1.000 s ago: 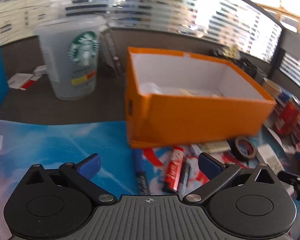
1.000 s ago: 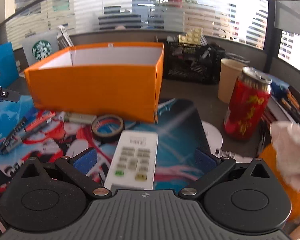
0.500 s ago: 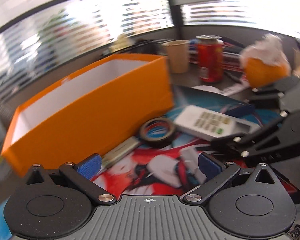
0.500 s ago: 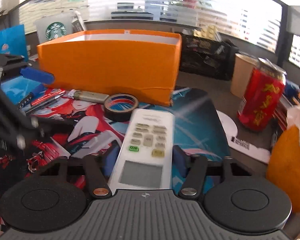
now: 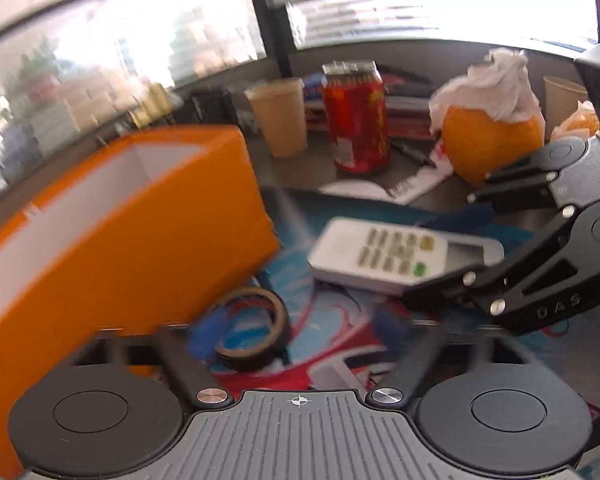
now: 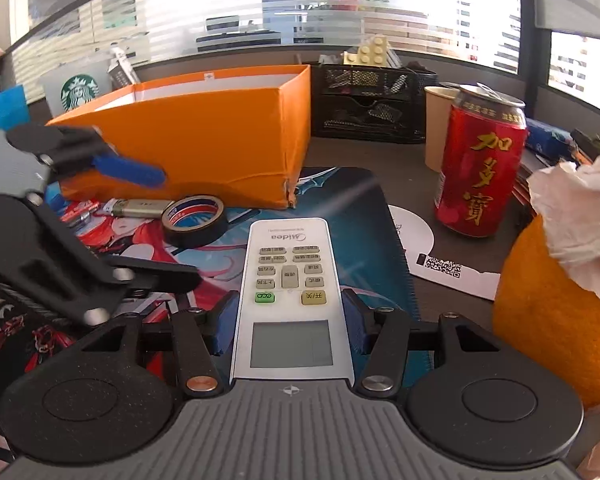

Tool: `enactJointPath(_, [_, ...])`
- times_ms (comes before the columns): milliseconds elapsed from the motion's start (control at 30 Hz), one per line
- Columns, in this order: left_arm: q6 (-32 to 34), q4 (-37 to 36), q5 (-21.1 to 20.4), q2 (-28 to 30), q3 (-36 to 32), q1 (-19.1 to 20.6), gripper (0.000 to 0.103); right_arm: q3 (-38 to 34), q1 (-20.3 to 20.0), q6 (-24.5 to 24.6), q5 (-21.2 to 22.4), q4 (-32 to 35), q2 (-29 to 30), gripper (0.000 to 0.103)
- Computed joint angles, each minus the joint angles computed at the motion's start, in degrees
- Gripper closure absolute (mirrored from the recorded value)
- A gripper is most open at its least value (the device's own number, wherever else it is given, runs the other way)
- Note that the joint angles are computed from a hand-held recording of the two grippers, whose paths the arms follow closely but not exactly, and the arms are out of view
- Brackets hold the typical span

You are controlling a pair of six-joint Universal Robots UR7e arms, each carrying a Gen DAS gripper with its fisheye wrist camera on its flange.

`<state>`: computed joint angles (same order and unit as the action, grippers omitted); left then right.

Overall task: Organize rigid objects
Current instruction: 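Reach the right gripper to the white remote while the left gripper approaches the tape roll, then grasp the white remote with the right gripper while the left gripper grasps the tape roll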

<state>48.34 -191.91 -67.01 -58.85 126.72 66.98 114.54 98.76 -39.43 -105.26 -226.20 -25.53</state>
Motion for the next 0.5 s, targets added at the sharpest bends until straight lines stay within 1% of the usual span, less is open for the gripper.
enactJointPath(67, [-1.72,1.34,-0.40,0.22,-0.75,0.31,0.055,0.13,-0.39,0.58,0.70,0.18,-0.29,0.049])
enactJointPath(133, [-2.88,3.24,-0.99,0.05,-1.57,0.60,0.063,0.26,-0.58,1.05,1.02,0.18,-0.43,0.047])
enactJointPath(167, [-3.08,3.35,-0.88,0.14,-1.80,0.64,0.069,0.28,-0.63,1.19,1.18,0.27,-0.48,0.044])
enactJointPath(200, [-3.04,2.93,-0.39,0.34,-1.92,0.59,0.082,0.39,-0.71,1.34,1.39,0.37,-0.57,0.042])
enactJointPath(267, [-2.28,0.62,1.84,0.86,-1.66,0.11,0.097,0.39,-0.72,1.54,1.40,0.47,-0.62,0.036])
enactJointPath(333, [-4.12,3.12,1.05,-0.40,-1.60,0.28,0.097,0.26,-0.62,1.78,1.18,0.47,-0.53,0.035])
enactJointPath(400, [-5.10,2.58,1.50,-0.68,-0.97,0.08,0.098,0.24,-0.56,1.99,1.00,0.32,-0.49,0.035])
enactJointPath(433, [-5.30,1.46,2.16,-0.60,-0.46,-0.17,0.098,0.10,-0.39,1.95,0.53,0.02,-0.30,0.042])
enactJointPath(467, [-5.70,0.53,2.69,-0.57,0.02,-0.39,0.098,-0.17,-0.10,1.52,-0.26,-0.54,0.05,0.052])
enactJointPath(500, [-6.32,0.31,2.74,-0.89,0.49,-0.48,0.098,-0.16,-0.04,1.16,-0.13,-0.62,0.17,0.052])
